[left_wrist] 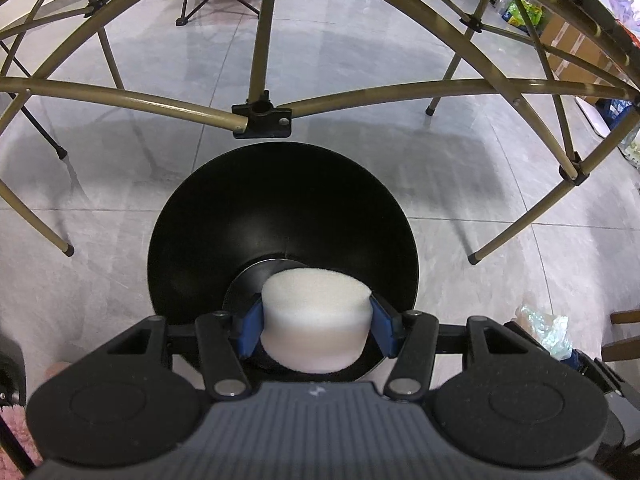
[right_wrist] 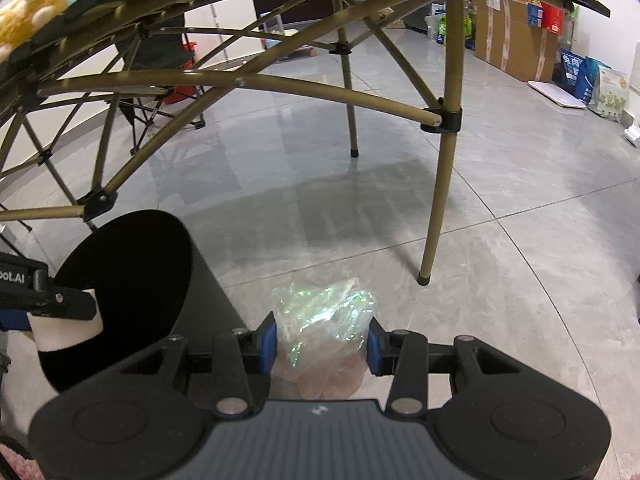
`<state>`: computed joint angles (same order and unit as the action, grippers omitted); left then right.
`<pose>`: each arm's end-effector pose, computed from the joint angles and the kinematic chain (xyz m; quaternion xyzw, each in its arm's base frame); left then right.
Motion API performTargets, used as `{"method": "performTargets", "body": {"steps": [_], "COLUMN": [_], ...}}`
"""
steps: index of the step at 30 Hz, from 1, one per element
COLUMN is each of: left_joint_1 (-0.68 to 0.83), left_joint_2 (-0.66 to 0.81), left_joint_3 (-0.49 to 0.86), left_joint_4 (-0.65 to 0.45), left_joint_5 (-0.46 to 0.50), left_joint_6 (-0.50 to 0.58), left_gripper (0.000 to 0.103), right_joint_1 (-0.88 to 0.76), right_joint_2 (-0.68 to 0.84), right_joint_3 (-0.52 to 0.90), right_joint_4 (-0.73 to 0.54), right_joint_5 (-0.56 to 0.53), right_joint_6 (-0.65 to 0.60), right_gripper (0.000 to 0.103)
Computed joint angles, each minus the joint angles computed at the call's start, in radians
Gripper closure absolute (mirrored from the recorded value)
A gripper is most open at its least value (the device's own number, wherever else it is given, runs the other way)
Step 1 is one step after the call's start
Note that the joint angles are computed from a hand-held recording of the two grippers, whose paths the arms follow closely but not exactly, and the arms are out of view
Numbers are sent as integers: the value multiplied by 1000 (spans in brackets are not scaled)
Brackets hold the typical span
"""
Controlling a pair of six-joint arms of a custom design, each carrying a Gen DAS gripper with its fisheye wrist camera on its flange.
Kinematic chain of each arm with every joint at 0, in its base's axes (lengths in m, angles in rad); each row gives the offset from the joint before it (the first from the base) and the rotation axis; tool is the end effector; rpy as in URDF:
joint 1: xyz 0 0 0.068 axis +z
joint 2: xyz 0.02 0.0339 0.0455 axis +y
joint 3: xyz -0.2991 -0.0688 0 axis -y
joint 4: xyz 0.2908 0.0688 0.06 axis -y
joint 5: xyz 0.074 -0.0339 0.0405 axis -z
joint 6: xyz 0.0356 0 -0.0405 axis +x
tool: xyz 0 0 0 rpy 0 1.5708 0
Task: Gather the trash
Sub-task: 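Open the left tool to drop the white foam cylinder into the bin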
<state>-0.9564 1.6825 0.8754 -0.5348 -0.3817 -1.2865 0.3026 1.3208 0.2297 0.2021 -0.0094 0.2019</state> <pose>0.1965 -0.2555 0.1379 -0.1816 0.9586 -0.0191 0.2184 0.1932 0.0607 0.0879 -0.0490 0.9412 0.0877 0.3226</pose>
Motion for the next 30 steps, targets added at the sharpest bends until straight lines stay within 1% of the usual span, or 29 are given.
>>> {"method": "performTargets", "body": {"steps": [13,22,24,26,27,28,29,30], "left_joint_1": [68,74,73,73,72,70,68,67], "left_joint_2": [50,49,53,56,58,60,62,63], "left_joint_3": [44,48,53,55,59,64,68,71], "left_joint_4": [3,-4,-14,-17,-24,-33,-41,-48], "left_joint_5": [9,1,1,5,2,-3,-8,-12], "left_joint_6": [4,10,6,6,4,3,1,-3], "left_gripper": [47,46,41,19,14,5,0,0], "right_joint_1": [-25,-11,-13,-17,-17,-17,-17,-19], "right_joint_2": [152,180,181,183,182,179,178,176], "right_joint_3": [40,47,49,50,50,49,49,49], "right_joint_4": [92,120,115,115,114,114,113,113], "right_joint_5": [23,33,29,23,23,22,21,20], "right_joint_6": [-7,-9,-11,-15,-15,-15,-14,-14], "right_gripper": [62,62,62,62,62,62,62,62]}}
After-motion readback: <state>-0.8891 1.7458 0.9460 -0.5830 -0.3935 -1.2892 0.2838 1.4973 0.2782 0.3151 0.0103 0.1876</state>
